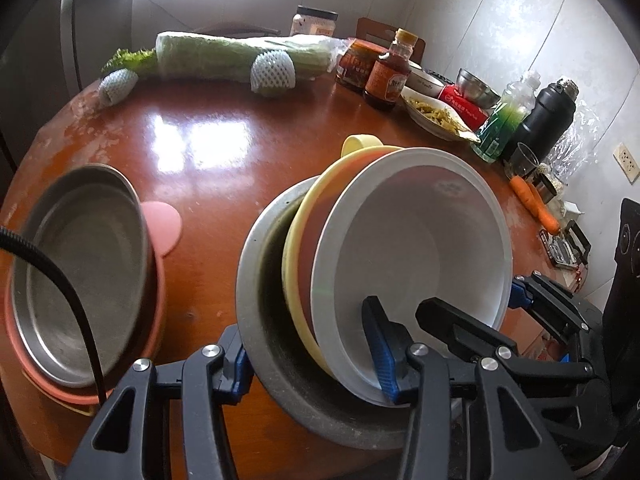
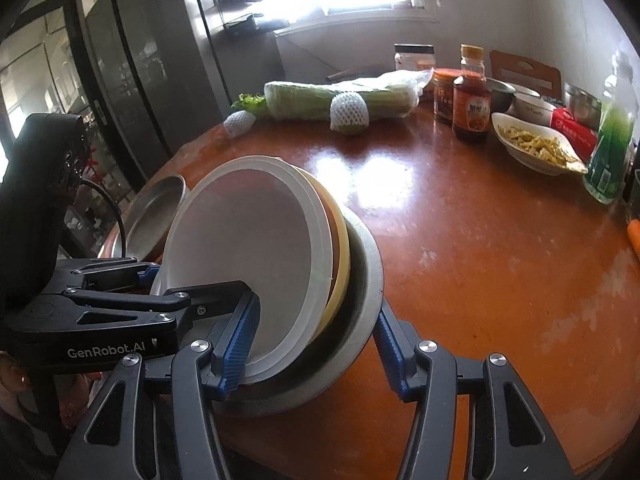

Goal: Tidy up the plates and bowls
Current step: 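Lift the nested bowls and carry them over the silver tray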

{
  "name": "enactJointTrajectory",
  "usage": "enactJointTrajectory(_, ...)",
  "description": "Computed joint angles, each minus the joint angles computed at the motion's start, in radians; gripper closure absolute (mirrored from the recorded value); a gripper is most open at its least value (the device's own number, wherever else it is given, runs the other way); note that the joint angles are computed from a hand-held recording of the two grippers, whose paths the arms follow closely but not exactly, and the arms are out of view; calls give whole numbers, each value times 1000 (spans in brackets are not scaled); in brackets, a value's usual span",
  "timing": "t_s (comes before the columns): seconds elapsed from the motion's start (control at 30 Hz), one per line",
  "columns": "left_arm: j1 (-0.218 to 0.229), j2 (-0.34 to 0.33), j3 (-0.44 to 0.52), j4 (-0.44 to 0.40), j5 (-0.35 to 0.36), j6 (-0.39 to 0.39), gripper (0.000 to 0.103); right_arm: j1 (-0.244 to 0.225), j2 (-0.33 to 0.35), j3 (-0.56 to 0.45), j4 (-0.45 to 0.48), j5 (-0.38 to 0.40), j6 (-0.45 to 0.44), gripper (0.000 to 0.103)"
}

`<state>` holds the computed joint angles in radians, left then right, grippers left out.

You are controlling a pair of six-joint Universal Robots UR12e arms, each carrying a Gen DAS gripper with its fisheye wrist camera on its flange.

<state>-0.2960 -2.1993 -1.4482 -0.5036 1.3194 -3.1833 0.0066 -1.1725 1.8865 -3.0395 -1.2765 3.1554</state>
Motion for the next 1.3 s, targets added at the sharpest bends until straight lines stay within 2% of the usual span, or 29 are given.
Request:
enactJointTrajectory(0.7, 48, 47, -37, 62, -11, -5, 55, 57, 8, -78, 21, -37, -19, 44)
enactJointTrajectory(1.3, 105, 75, -61, 104, -17, -32, 55, 110, 49, -184, 60, -43, -54, 44)
